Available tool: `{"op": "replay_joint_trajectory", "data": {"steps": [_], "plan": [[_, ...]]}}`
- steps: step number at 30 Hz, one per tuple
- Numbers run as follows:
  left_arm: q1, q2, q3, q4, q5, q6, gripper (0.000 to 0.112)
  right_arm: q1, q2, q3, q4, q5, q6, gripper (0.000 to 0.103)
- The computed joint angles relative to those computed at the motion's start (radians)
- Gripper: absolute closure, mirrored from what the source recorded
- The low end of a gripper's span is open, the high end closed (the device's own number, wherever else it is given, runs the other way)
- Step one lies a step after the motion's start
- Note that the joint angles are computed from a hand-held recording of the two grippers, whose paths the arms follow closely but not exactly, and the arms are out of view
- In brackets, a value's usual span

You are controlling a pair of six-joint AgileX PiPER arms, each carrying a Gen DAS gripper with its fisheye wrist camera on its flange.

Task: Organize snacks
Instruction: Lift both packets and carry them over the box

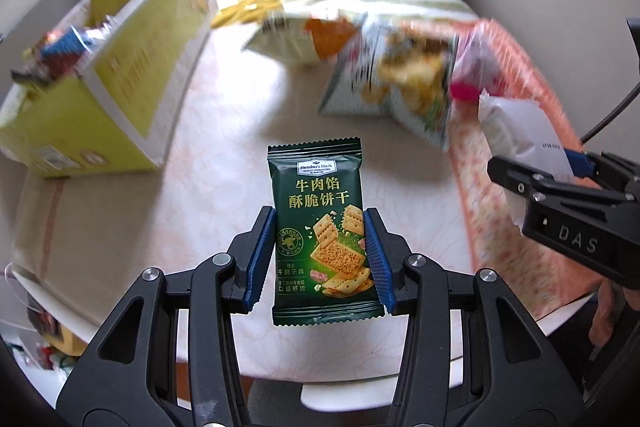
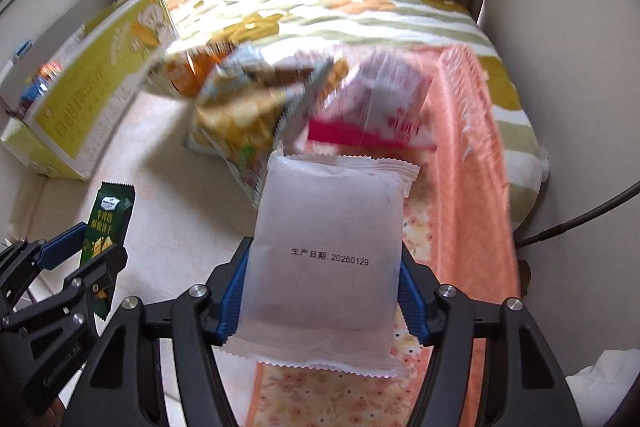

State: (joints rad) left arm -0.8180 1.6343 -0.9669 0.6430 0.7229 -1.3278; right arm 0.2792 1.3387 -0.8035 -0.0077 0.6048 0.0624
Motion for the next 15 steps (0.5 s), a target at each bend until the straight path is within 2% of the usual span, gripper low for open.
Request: {"op": "replay_joint_trajectory", "data": {"steps": [6,9,15], "plan": [[0.042,-0.142,-0.047,0.016,0.104,0.075,0.072,0.058,-0.049,-0.140,0.012,0.114,0.006,0.043],[0.104,-0.224,-0.056,0.022,0.134,0.147,0.072,0.148,-0.041,-0.239,-0.037,0.161,0.091,0.043],[0.363,-0.360,-0.095,-0.100,0.115,0.464,0.072,0.338,0.079,-0.486,-0.123,0.221,0.270,0.043]]}}
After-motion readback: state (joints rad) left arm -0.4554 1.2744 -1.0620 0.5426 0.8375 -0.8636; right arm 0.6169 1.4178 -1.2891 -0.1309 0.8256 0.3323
